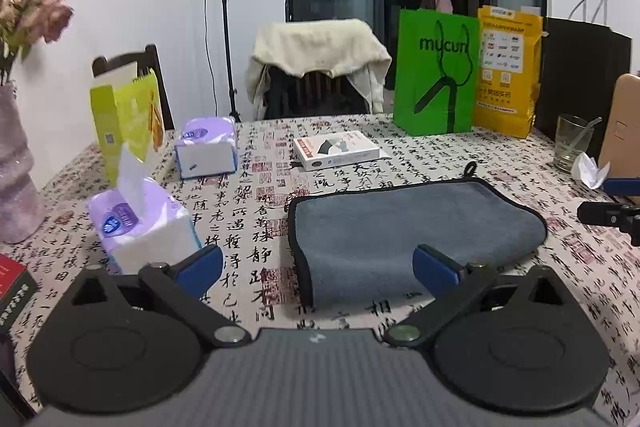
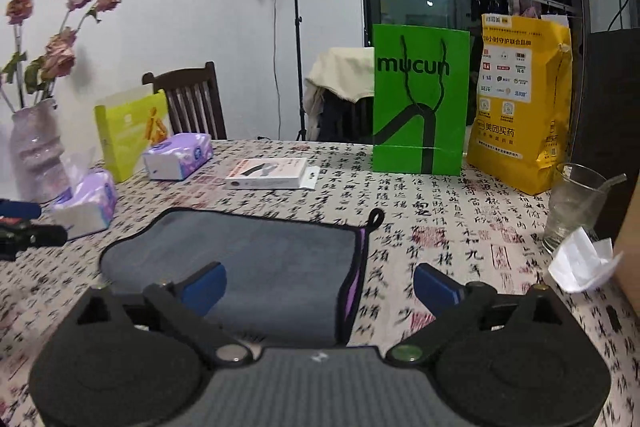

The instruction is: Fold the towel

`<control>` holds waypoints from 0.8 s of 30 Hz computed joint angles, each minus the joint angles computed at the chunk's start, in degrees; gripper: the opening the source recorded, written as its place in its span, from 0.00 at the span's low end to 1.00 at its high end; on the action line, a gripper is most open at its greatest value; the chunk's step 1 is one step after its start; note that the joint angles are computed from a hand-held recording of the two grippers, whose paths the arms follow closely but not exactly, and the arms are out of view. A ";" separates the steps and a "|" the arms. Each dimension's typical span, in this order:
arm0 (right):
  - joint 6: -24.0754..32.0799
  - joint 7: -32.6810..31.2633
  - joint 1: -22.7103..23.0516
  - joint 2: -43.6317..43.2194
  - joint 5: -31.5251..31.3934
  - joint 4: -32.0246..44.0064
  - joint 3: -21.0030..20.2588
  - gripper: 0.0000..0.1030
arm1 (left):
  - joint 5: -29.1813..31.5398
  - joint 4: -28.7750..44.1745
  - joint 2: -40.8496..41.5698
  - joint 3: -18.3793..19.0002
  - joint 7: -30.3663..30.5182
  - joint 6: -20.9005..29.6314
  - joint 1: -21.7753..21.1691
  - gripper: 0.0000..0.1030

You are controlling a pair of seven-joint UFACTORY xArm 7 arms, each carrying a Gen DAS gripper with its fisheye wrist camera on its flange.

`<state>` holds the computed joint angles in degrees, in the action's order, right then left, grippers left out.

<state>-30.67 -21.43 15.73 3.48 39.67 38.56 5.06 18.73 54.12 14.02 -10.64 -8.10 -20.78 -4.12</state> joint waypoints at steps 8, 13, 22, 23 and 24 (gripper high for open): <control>-6.19 -1.06 3.57 -5.11 7.97 -7.00 4.92 0.99 | -4.54 -11.60 -7.89 3.61 3.44 -6.76 -4.17 1.00; -8.15 0.63 5.27 -8.42 10.66 -11.34 7.84 1.00 | -2.64 -17.75 -12.87 4.60 0.91 -8.54 -4.36 1.00; -14.22 2.60 9.90 -11.36 19.58 -16.81 13.36 1.00 | -1.46 -27.70 -21.12 6.66 -0.08 -11.97 -6.52 1.00; -15.03 2.04 10.78 -11.51 21.26 -17.20 14.02 1.00 | -0.68 -29.00 -22.45 7.08 -0.79 -11.99 -6.77 1.00; -15.46 1.61 11.60 -11.72 22.73 -17.50 14.42 1.00 | 0.33 -29.81 -23.19 7.65 -1.36 -12.35 -7.02 1.00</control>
<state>-46.14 -19.82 27.34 -8.25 62.40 21.05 19.48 19.06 24.31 -9.18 -2.99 -9.46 -33.13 -11.14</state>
